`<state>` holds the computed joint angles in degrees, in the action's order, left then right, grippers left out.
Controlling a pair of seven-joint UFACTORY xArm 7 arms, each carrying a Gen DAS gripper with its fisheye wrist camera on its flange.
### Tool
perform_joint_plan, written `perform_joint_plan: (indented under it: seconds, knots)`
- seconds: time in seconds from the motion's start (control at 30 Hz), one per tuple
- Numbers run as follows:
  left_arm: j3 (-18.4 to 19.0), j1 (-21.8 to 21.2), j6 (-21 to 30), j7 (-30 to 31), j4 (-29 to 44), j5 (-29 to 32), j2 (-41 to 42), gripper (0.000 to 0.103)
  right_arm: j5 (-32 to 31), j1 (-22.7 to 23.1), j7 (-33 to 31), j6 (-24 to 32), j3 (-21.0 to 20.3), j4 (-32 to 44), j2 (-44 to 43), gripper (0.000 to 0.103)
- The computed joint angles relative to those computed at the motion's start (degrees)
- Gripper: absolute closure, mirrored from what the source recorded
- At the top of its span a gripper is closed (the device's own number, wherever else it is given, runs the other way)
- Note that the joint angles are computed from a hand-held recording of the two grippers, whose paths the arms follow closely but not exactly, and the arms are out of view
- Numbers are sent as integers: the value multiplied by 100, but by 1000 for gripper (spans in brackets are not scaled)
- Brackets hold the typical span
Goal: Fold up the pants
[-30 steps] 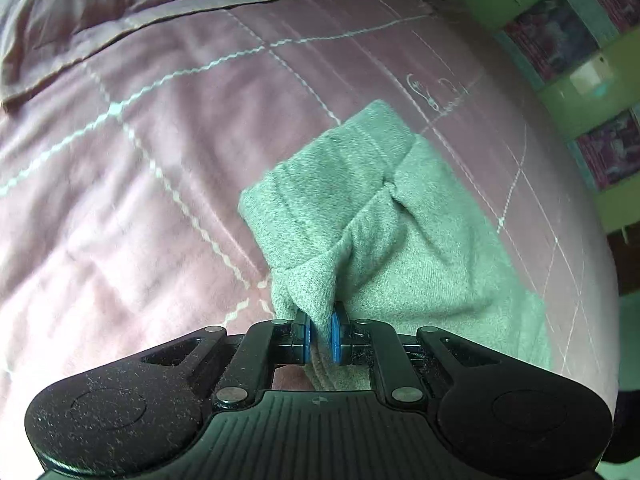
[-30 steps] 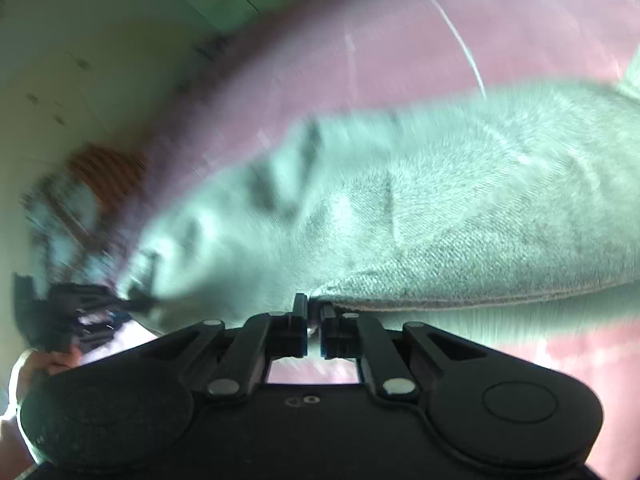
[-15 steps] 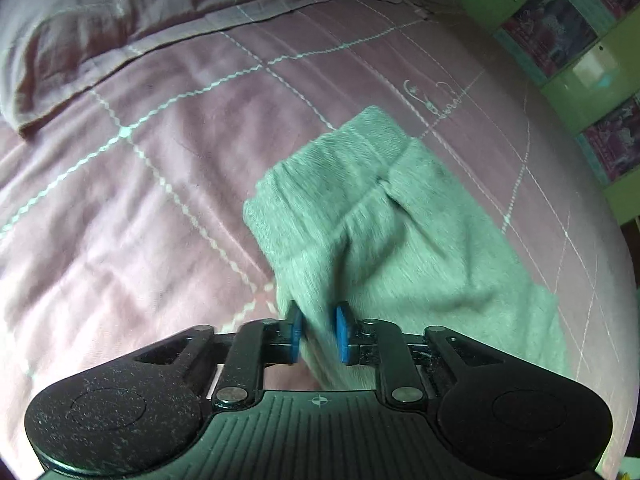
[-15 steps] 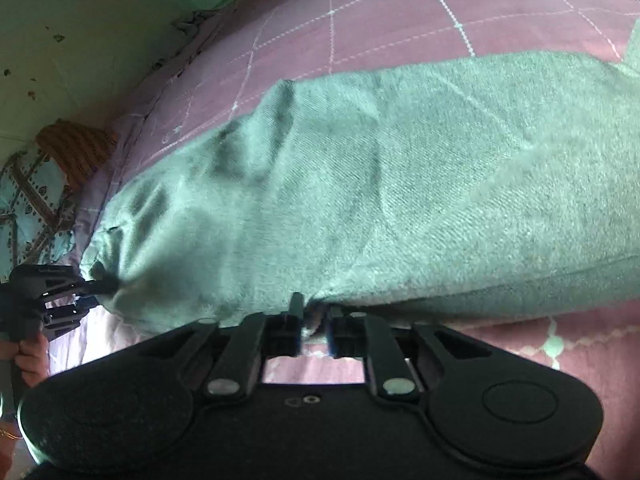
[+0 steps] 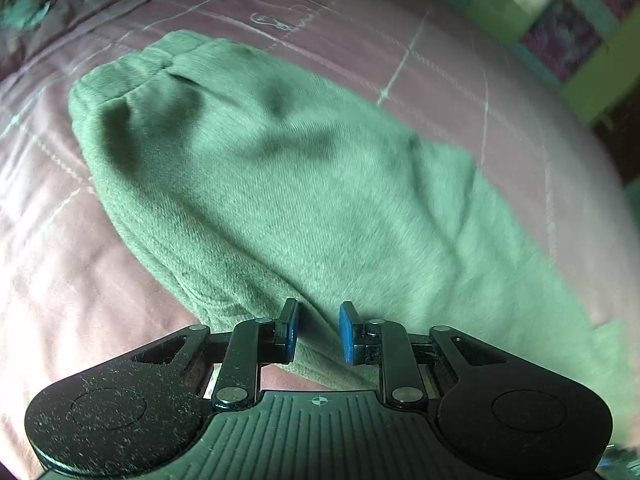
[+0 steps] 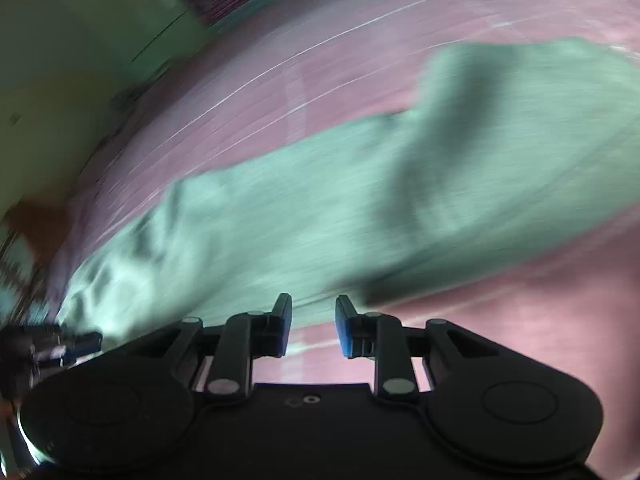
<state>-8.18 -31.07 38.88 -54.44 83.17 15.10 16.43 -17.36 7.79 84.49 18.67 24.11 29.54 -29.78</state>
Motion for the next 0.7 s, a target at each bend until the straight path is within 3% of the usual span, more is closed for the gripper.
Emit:
perform_joint_plan:
  seconds: [0.13,0.2,0.3,0.43,0.53,0.63,0.7]
  knots:
    - [79,-148,72,-362,57,300,75,79,263,30,-2,407,-373,-708,-913,78]
    - [58,-124,147,-357,110,242,96,79,316,-158,116,294,-389,-924,-1073,78]
    - [59,-44,208,-270,257,114,211,79,400,-455,212,-316,-408,-1163,-980,79]
    - [113,-117,322,-286,441,212,373,79,456,-1150,546,-1265,-29,-1274,-572,80]
    - [160,-225,488,-296,589,392,473,79,592,-2002,1091,-1926,751,-1423,-568,85]
    - [182,-282,596,-286,707,473,539,79,828,-2187,1234,-2044,1036,-1552,-787,95]
    - [177,-267,585,-233,703,457,533,79,811,-2077,1149,-1582,1124,-1538,-1281,97]
